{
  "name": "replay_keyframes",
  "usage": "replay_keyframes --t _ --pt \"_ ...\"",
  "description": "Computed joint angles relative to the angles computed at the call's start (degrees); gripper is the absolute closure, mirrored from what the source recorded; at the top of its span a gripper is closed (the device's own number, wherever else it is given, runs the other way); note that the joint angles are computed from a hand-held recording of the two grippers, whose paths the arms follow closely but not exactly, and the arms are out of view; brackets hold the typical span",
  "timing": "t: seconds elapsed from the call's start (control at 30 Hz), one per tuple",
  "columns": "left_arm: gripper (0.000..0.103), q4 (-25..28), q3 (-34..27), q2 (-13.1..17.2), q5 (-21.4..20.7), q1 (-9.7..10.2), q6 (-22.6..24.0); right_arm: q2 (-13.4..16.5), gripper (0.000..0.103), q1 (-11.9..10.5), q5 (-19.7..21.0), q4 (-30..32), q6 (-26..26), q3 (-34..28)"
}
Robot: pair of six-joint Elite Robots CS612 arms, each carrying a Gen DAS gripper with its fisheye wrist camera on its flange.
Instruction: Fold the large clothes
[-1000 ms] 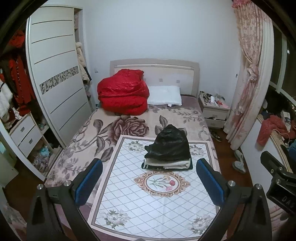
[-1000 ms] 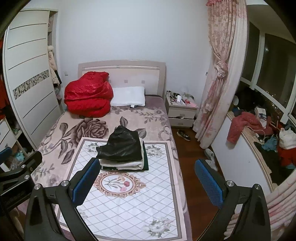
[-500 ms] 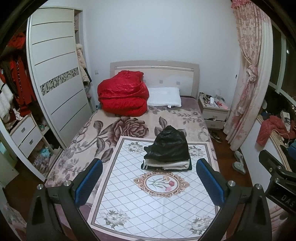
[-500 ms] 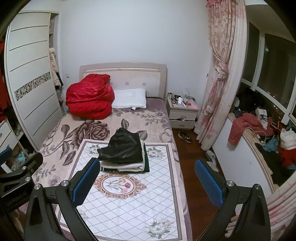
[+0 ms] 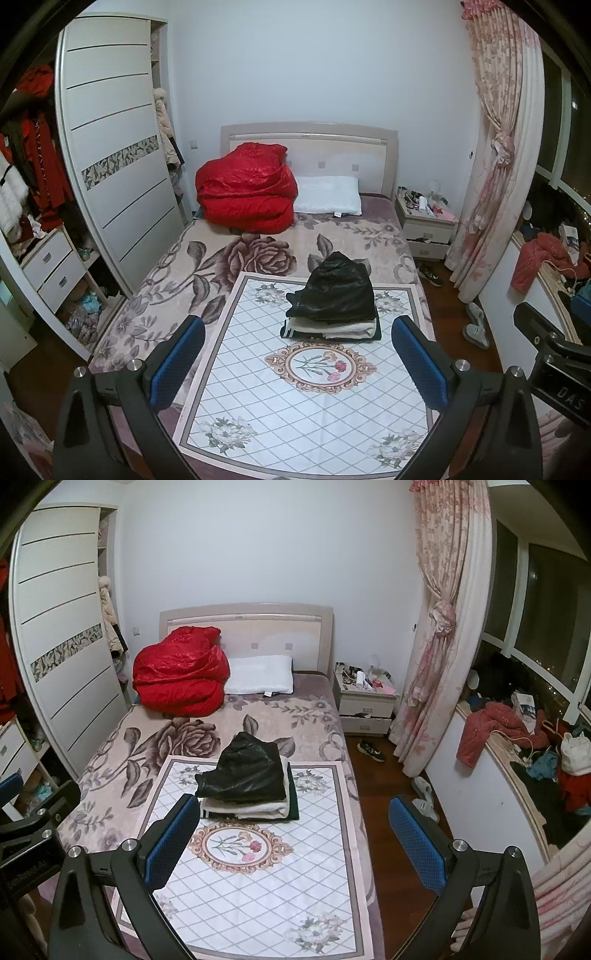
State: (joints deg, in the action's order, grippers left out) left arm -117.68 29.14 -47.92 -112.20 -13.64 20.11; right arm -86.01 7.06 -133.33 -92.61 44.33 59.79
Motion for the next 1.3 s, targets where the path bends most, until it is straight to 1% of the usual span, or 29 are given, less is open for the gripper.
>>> replay_keyframes --t 0.33,0.67,1.3 --pt "0.000 -0.5 0.3 -0.2 0.0 -0.04 -0.3 -0.7 0.000 0.4 -0.4 -1.5 -0.2 1.6" --pt "0.000 -0.8 0.6 -0.6 0.3 -0.20 -0.6 -0.9 0.000 0.5 -0.2 -1.4 0.0 1.7" --pt "0.000 -1.7 1.7 -1.3 0.5 -0.41 -1.1 -0.3 0.000 0.7 -0.6 -2.2 -0.5 1.7"
